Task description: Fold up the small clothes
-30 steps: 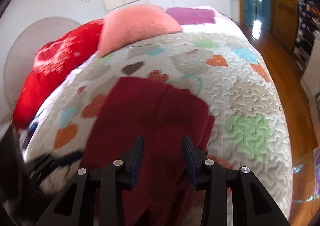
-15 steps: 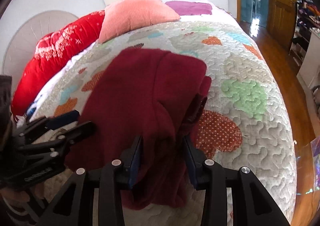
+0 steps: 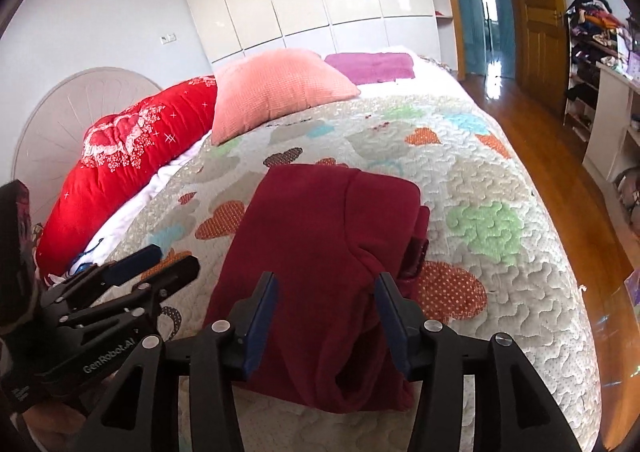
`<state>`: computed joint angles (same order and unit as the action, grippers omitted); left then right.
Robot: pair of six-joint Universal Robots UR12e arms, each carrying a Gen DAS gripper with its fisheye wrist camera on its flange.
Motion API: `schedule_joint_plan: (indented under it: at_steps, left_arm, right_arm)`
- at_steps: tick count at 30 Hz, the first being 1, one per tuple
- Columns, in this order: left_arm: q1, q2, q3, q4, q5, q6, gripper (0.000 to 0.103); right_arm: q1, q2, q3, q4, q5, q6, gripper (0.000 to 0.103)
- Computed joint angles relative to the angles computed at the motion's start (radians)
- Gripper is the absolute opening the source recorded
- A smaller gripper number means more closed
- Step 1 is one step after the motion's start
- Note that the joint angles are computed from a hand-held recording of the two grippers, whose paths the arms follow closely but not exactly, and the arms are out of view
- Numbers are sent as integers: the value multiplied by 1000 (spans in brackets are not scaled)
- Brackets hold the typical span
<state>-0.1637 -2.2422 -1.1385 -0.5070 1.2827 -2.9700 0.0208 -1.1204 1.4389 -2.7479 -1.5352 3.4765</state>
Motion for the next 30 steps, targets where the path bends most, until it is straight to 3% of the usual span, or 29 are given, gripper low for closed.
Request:
schedule_joint_plan:
  at_steps: [30]
  left_arm:
    - [-7,1,0,-8,48,-14,56]
  right_arm:
    - [7,23,-20,34,-12,2,50]
